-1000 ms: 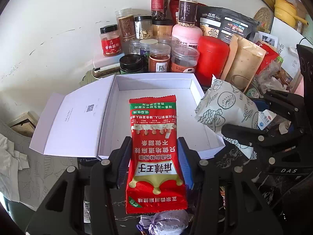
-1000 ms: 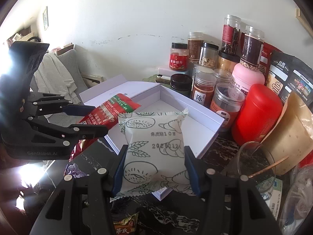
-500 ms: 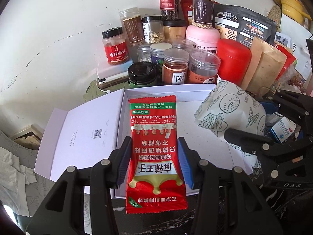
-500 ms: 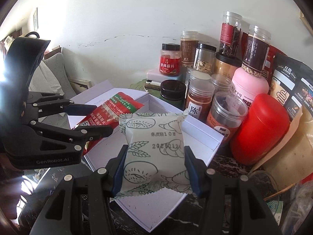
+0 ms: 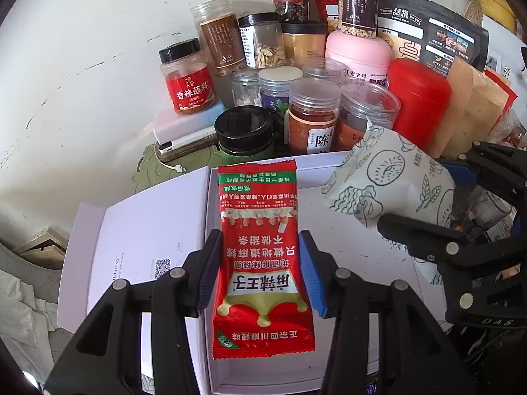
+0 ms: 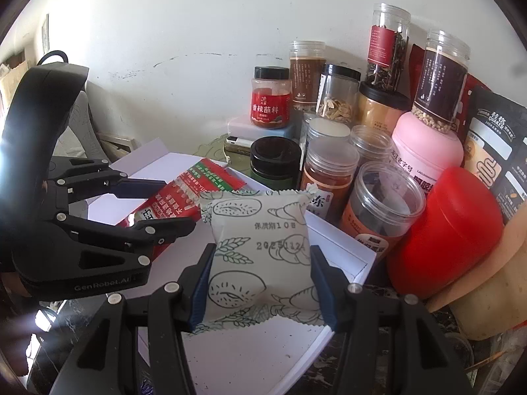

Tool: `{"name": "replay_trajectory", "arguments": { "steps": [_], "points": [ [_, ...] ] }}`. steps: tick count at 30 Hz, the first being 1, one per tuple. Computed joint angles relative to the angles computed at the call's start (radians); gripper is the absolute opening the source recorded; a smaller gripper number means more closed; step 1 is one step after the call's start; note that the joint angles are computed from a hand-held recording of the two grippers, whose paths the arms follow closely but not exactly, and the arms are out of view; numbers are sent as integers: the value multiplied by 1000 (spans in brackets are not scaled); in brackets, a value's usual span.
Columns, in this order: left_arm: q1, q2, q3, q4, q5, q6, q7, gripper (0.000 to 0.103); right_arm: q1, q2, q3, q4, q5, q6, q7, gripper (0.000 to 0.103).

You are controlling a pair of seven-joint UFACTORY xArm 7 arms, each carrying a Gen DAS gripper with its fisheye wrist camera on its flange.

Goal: Organize objects
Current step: 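Open both tools to release the packets inside the white box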

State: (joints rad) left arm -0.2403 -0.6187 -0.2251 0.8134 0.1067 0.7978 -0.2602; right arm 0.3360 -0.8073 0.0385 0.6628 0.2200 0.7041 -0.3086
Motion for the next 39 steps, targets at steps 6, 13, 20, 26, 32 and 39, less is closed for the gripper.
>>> {"name": "replay_trajectory", "arguments": {
  "steps": [6, 13, 20, 26, 32, 39],
  "points": [
    [1, 63, 6, 7, 4, -23, 11, 45, -17, 55, 8, 11, -16, -12, 6, 55],
    [-3, 128, 13, 15, 7, -44, 13, 45, -30, 86, 21, 14, -38, -28, 23, 51],
    [-16, 146, 31, 13, -13, -49, 33, 48, -36, 86, 28, 20, -61, -17, 35, 51],
    [10, 125, 3, 32, 31, -7, -18, 63, -50, 65, 36, 31, -72, 14, 68, 51],
    [13, 82, 1, 45, 46, 24, -33, 66, -56, 28, 36, 47, -86, 55, 80, 51],
    [10, 6, -9, 65, 42, 86, -39, 66, -63, -19, 49, 77, -98, 104, 105, 52]
  ]
}}
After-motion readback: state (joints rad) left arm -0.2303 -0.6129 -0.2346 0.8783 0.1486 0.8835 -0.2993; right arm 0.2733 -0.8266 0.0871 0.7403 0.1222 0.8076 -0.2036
